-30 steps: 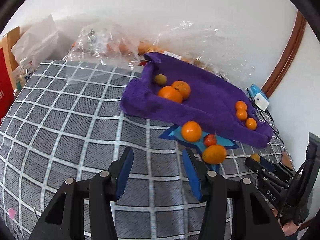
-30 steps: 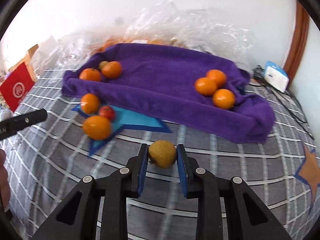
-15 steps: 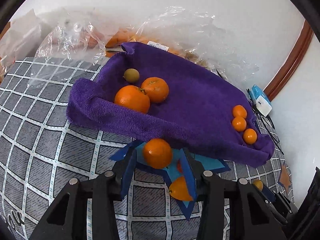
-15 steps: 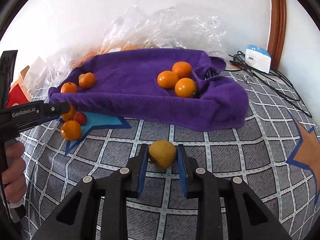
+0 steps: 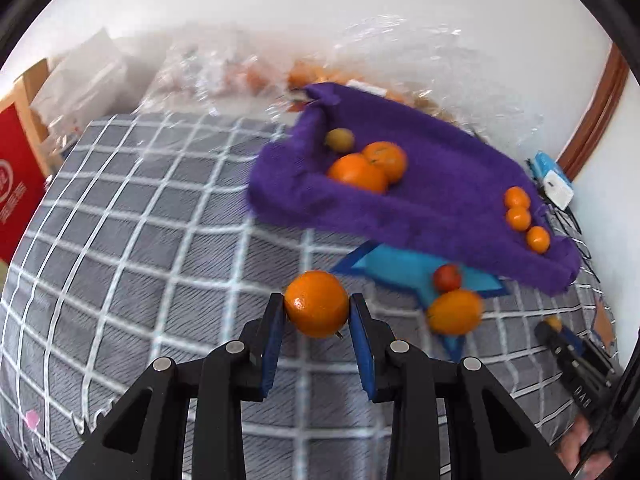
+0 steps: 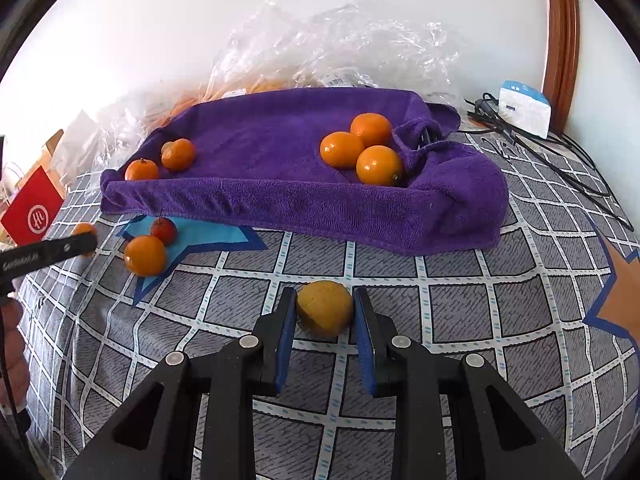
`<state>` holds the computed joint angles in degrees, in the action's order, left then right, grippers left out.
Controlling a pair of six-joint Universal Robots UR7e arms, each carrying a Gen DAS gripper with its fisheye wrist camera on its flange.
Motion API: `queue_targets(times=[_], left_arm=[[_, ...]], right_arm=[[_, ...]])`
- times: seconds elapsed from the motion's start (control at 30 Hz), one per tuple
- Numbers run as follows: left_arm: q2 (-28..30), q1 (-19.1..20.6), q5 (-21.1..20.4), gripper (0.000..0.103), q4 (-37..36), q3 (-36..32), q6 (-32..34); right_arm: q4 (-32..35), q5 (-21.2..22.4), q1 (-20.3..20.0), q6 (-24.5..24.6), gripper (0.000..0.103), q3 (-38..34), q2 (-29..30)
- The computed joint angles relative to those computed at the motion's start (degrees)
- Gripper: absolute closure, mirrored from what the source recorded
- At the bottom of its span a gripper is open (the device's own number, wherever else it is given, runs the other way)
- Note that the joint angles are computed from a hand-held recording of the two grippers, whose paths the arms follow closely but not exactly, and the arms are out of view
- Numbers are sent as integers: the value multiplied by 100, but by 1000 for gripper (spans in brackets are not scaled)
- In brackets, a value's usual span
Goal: Organize fruits
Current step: 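Grasp the small yellow pear with the right tool while the left tool grasps an orange, then lift the pear and the orange and carry them toward the towel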
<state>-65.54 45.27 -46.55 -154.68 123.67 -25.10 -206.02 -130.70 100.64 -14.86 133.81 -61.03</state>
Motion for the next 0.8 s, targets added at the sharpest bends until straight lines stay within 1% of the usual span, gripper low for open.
queue_targets(times=[0.07, 0.17, 0.23, 0.33, 0.5, 0.53, 0.57, 0.6, 0.73, 0.8], left_arm=[[-90, 61, -31, 72, -82, 119, -83], [-109, 134, -129, 72, -774, 337, 101], [-25, 133, -41, 72, -1052, 403, 174], [120, 73, 198, 72, -1385, 465, 378], [140, 93, 178, 69, -1384, 412, 370], [143, 111, 122, 68, -1437, 414, 386], [131, 136, 37, 64, -1491, 420, 435], [121, 157, -28, 63, -1533, 424, 469], [93, 187, -110, 63, -1597, 442, 475], [94, 178, -85, 63, -1617, 458, 429]], right_arm=[[11, -77, 26, -27, 75, -26, 39], [0, -97, 35, -50, 75, -27, 52], [45, -59, 28, -26, 75, -15, 21], [49, -37, 20, -3, 75, -2, 5], [56, -75, 25, -12, 75, -13, 25], [51, -97, 34, -19, 75, -21, 38], [48, -97, 29, -34, 75, -19, 36], [45, -96, 26, -45, 75, -17, 34], [40, -90, 28, -42, 75, -17, 36], [30, -90, 21, -49, 75, -14, 40]])
